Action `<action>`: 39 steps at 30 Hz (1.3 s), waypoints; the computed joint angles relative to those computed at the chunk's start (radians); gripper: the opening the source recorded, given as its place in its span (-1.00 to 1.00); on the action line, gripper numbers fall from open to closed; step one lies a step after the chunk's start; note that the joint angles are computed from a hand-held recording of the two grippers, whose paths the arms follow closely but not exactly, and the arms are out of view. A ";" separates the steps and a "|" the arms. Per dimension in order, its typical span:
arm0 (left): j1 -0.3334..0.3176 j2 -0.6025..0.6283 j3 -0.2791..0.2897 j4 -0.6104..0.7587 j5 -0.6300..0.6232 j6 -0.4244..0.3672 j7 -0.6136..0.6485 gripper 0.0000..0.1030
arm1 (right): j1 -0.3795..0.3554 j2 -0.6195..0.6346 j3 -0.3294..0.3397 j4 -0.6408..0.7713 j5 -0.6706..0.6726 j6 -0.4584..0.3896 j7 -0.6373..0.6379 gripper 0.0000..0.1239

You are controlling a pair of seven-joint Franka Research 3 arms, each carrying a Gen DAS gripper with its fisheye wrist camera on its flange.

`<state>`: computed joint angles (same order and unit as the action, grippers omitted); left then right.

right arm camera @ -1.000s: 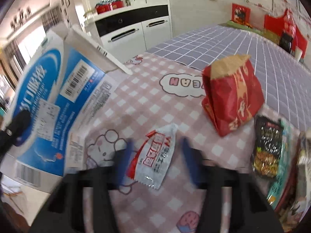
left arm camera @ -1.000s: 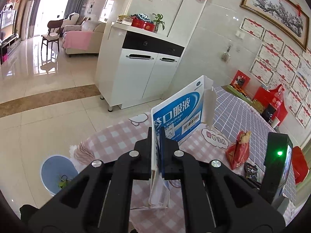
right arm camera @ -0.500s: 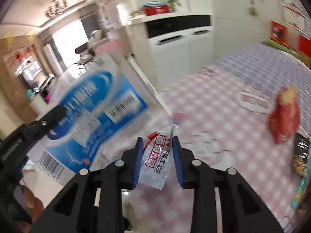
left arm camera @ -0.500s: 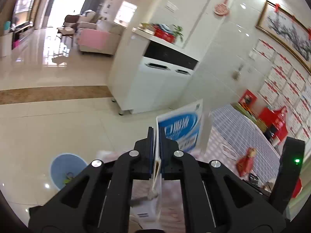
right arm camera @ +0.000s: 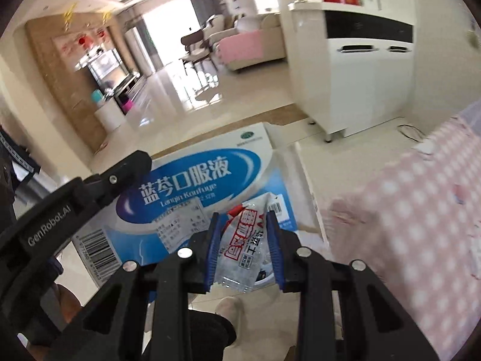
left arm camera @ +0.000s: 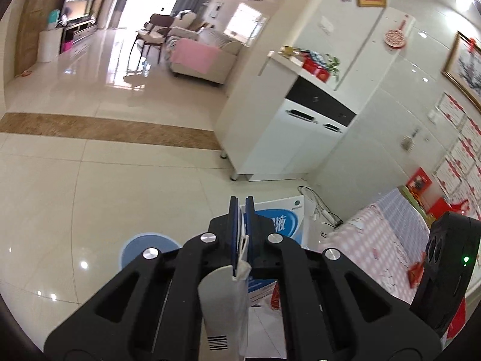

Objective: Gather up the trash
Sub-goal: 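Carry the medicine box and candy wrapper over the blue bucket with both grippers, then open the left gripper dropping the box into the bucket while the right gripper releases the wrapper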

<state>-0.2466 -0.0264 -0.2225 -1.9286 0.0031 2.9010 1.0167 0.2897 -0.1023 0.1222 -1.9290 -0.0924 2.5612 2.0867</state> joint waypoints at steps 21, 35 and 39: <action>0.089 0.322 0.006 0.250 0.105 -0.262 -0.075 -0.54 | 0.091 0.376 -0.062 0.291 0.131 -0.056 -0.102 -0.52; 0.075 0.315 0.033 0.228 0.155 -0.304 -0.103 0.10 | 0.099 0.409 -0.076 0.319 0.154 -0.076 -0.119 -0.52; 0.078 0.298 0.036 0.212 0.163 -0.309 -0.110 0.10 | 0.102 0.407 -0.078 0.313 0.146 -0.064 -0.116 -0.52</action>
<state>-0.1683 0.2718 -0.1866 -1.7161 0.1659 2.5920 0.9066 0.3921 0.3049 0.0439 -1.6156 0.0533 2.4973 1.9707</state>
